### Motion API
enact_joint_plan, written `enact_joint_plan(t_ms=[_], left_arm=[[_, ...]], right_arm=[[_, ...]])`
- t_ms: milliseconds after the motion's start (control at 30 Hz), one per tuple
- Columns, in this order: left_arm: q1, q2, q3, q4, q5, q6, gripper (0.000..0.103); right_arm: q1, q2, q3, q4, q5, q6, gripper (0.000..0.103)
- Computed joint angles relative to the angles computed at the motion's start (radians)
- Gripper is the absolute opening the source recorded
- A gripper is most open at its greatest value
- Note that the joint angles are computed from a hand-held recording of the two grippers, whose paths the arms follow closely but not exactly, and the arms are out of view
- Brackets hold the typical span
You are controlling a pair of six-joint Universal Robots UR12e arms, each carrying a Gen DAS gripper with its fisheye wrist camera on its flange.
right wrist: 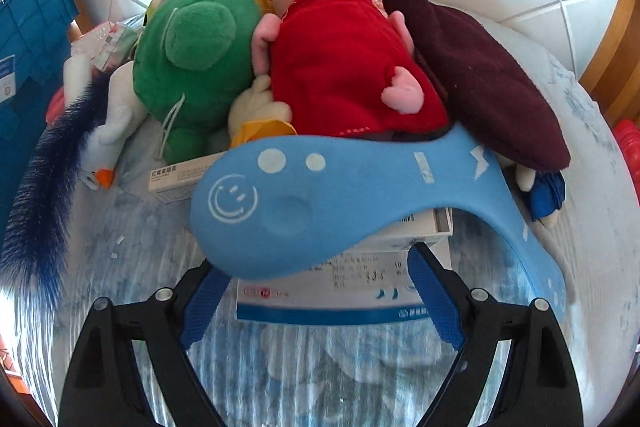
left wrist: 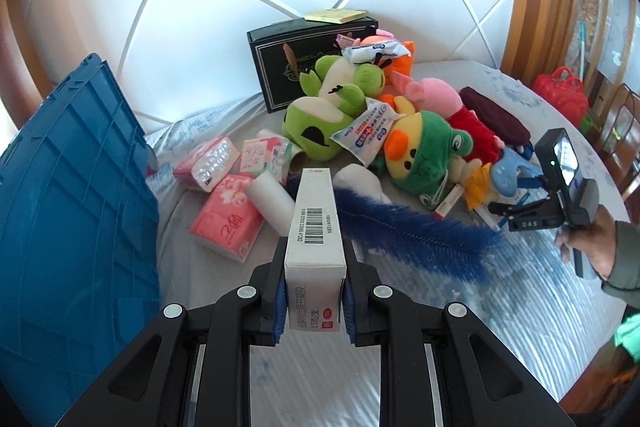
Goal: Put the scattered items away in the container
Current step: 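Grasp the white medicine box with the left gripper while the right gripper approaches a white box, then grasp the white barcode box under the blue toy with the right gripper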
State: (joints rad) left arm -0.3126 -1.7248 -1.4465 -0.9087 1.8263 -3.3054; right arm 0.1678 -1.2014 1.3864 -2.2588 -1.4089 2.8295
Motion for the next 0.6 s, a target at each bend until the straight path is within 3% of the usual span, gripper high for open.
enact_joint_plan(t_ms=[200, 433, 500, 600], left_arm=[[-0.012, 0.006, -0.002, -0.022, 0.017, -0.016, 0.022], [-0.027, -0.003, 0.011, -0.029, 0.014, -0.007, 0.022], [-0.030, -0.006, 0.015, -0.030, 0.015, -0.007, 0.022], [-0.033, -0.006, 0.017, -0.028, 0.018, -0.009, 0.022]], right_arm=[[0.010, 0.017, -0.003, -0.056, -0.074, 0.001, 0.093], [-0.006, 0.019, -0.013, -0.039, -0.037, -0.006, 0.093], [-0.017, 0.015, -0.017, -0.018, -0.016, 0.029, 0.082], [-0.034, 0.002, -0.014, 0.020, -0.013, 0.087, 0.042]])
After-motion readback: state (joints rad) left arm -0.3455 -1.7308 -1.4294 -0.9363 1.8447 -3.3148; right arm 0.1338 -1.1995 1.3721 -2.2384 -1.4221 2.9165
